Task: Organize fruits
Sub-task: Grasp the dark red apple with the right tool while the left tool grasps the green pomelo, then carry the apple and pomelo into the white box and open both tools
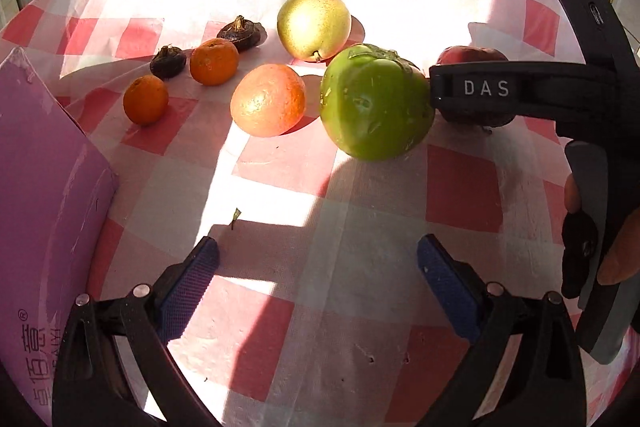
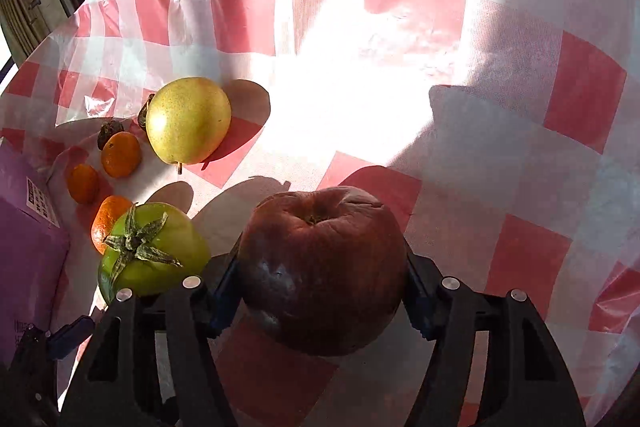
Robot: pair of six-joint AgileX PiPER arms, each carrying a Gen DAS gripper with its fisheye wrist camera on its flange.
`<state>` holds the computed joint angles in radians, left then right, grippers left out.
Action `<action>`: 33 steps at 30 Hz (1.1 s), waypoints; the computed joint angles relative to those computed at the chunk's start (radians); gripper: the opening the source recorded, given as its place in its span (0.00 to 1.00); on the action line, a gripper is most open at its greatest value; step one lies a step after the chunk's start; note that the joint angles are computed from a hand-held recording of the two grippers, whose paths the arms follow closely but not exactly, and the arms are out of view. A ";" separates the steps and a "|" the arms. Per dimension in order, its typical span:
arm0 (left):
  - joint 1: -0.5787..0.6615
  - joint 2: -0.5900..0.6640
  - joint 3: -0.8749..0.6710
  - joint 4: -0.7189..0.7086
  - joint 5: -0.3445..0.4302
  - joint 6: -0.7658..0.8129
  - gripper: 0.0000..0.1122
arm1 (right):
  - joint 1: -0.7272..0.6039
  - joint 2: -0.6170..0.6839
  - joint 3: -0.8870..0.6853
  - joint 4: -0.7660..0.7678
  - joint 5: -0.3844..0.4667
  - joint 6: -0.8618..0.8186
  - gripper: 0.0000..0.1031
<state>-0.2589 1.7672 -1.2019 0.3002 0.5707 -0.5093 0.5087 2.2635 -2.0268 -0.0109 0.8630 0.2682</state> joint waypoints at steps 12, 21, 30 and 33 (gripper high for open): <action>-0.059 0.252 -0.362 0.098 0.064 -0.073 0.63 | -0.070 -0.490 0.793 -0.044 -0.304 0.147 0.63; -0.082 0.069 -0.139 0.047 0.040 0.084 0.56 | 0.139 -0.757 1.118 -0.373 -0.274 0.738 0.63; -0.017 -0.327 0.322 -0.274 0.033 0.575 0.56 | 0.431 -0.775 1.117 -0.511 0.013 1.110 0.63; 0.061 -0.395 0.376 -0.402 0.086 0.769 0.56 | 0.476 -0.756 1.082 -0.483 0.077 1.165 0.63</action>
<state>-0.1980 1.3726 -0.8257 -0.1017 0.6570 0.2600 0.9849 1.5071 -0.9445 -0.4938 0.9397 1.4331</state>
